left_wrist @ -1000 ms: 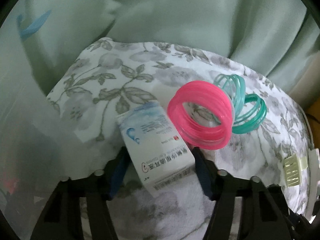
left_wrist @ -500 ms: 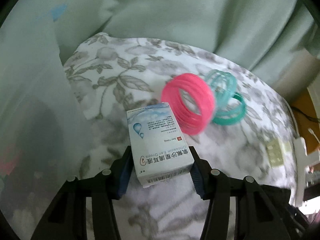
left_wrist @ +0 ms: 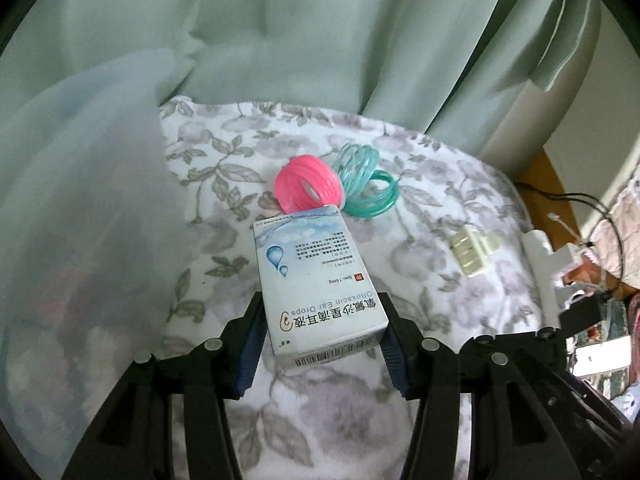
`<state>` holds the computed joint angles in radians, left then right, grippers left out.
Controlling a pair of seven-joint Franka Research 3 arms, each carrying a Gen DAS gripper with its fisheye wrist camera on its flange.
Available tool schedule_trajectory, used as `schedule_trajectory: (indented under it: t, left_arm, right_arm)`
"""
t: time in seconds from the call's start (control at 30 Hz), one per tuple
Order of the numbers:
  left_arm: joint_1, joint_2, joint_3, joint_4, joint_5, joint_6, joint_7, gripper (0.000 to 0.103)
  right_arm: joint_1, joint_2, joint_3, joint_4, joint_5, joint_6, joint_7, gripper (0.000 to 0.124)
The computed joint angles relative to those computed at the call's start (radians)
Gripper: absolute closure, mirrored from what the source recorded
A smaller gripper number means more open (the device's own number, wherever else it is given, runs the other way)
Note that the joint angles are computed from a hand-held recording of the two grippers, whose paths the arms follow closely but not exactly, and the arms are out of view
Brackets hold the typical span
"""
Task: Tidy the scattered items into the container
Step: 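Lift the ear-drop box and toy car off the bedspread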
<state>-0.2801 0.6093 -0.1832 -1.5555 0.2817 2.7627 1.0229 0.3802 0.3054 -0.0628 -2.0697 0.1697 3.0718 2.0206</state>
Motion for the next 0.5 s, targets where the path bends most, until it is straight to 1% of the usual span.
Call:
schedule_trajectory:
  t: [0.13,0.23,0.3,0.37,0.5]
  left_arm:
    - [0.023,-0.091,-0.013,-0.107,-0.007,0.075,0.005,0.049]
    - [0.037,-0.152,-0.021,-0.172,-0.007,0.122,0.016,0.049]
    - [0.037,-0.191,-0.015,-0.211,0.000,0.153,0.009,0.049]
    - [0.029,-0.229,-0.001,-0.249,0.018,0.177,-0.007,0.049]
    - [0.048,-0.287,-0.009,-0.310,0.016,0.214,-0.009,0.049]
  right_arm:
    - [0.073,-0.049,-0.063,-0.047,-0.056,0.026,0.065,0.087]
    - [0.139,-0.083,-0.127,-0.071,-0.133,0.045,0.136,0.087]
    - [0.180,-0.108,-0.165,-0.087,-0.191,0.060,0.188,0.087]
    - [0.235,-0.128,-0.222,-0.099,-0.276,0.067,0.260,0.087]
    - [0.340,-0.165,-0.336,-0.113,-0.483,0.066,0.440,0.087]
